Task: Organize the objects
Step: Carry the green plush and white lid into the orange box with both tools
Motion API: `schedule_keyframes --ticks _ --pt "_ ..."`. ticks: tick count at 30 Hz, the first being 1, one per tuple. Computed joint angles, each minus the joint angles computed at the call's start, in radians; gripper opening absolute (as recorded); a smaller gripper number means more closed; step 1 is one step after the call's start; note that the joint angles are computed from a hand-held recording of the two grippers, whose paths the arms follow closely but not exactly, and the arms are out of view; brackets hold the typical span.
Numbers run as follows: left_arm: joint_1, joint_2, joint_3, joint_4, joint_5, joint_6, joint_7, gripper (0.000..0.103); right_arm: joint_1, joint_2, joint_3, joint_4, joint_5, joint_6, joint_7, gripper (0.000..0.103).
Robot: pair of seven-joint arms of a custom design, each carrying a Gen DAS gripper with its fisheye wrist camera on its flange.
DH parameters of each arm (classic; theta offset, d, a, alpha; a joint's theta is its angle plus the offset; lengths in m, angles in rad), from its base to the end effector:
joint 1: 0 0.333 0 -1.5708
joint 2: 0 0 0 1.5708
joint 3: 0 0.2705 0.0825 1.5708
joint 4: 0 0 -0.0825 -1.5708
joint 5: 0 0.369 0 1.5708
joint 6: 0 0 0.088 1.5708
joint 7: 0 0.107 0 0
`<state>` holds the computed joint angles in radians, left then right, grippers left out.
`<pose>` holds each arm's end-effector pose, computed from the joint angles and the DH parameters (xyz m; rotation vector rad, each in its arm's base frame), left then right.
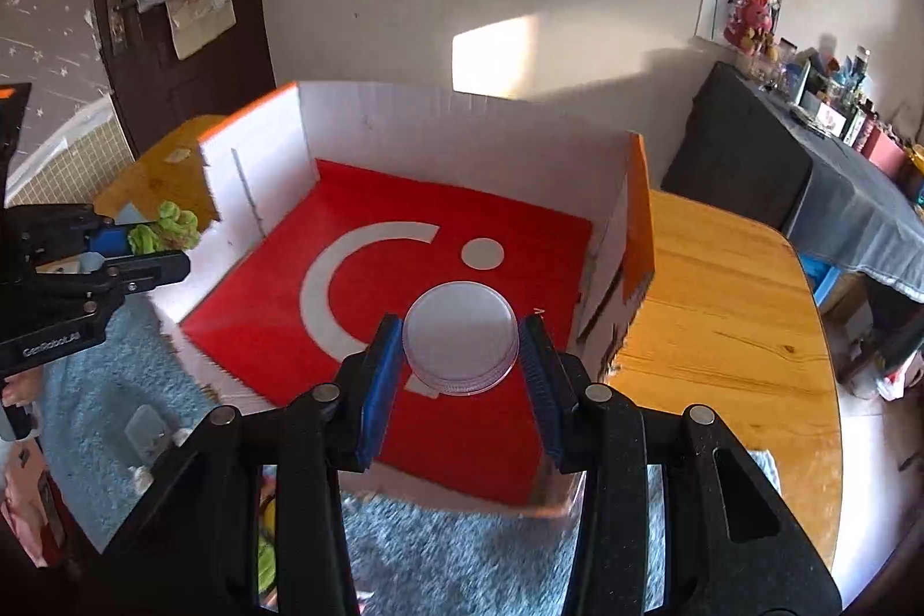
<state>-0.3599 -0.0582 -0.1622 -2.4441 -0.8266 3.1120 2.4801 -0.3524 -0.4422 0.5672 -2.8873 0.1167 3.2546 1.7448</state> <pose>0.4616 -0.1937 0.3557 -1.2057 2.3329 -0.8618 0.3937 0.0595 0.3496 -1.7524 1.8127 -0.7845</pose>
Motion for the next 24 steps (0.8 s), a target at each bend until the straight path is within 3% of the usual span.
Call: schedule_keyframes --ticks 5,7,9,12,19,24 --pt "0.073 0.08 -0.028 0.039 0.43 -0.006 -0.343 0.026 -0.119 0.13 0.052 0.122 -0.086 -0.082 0.008 0.039" --pt "0.091 0.117 -0.027 0.076 0.543 -0.04 -0.432 0.026 -0.191 0.158 0.108 0.159 -0.142 -0.118 0.043 0.039" --pt "0.103 0.146 -0.026 0.105 0.622 -0.064 -0.494 0.026 -0.212 0.191 0.115 0.189 -0.186 -0.145 0.057 0.039" --pt "0.096 0.184 0.002 0.139 0.781 -0.083 -0.621 0.026 -0.181 0.245 0.066 0.23 -0.209 -0.2 0.058 0.039" --pt "0.172 0.247 -0.062 0.208 0.86 -0.168 -0.662 0.026 -0.2 0.297 0.061 0.279 -0.413 -0.287 0.184 0.039" --pt "0.212 0.257 -0.097 0.214 0.89 -0.184 -0.667 0.026 -0.136 0.329 -0.008 0.302 -0.423 -0.315 0.172 0.039"
